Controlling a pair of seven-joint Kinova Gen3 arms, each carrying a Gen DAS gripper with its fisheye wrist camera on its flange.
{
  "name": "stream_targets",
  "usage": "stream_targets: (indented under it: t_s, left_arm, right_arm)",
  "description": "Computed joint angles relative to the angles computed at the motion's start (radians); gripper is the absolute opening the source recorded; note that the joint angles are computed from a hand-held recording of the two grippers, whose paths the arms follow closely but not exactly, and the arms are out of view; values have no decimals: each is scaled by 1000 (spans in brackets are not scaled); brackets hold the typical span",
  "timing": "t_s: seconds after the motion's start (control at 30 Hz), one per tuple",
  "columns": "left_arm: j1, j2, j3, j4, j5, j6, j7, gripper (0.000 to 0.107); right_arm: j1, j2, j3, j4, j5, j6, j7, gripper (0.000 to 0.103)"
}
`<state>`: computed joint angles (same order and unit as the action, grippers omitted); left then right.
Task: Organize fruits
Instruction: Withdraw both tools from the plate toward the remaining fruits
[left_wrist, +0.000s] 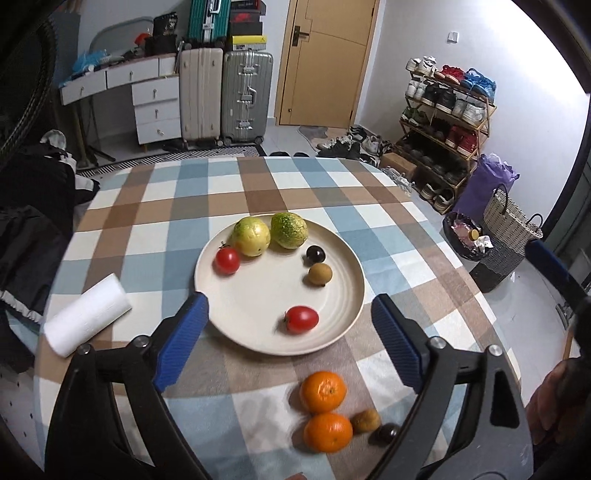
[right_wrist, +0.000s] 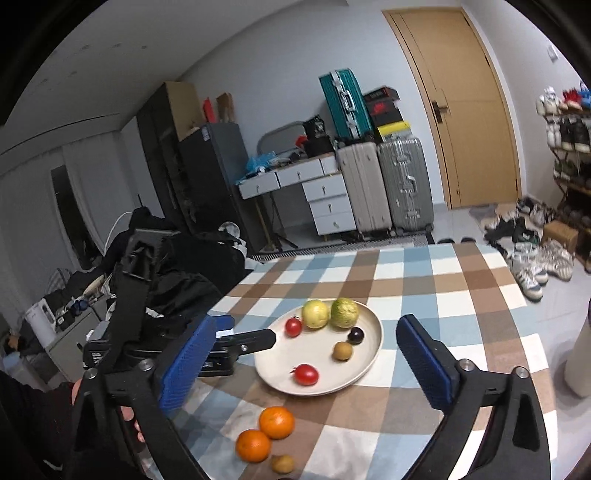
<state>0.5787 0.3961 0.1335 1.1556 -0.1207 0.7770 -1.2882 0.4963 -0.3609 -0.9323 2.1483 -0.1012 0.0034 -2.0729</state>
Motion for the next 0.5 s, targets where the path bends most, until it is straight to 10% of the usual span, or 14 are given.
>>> stream_targets:
  t_s: [0.5]
  left_arm:
    - [24,-195,17,282,-129,-124,120,102]
  right_arm:
    - [23,-260,-67,37,-47,89,-128,103]
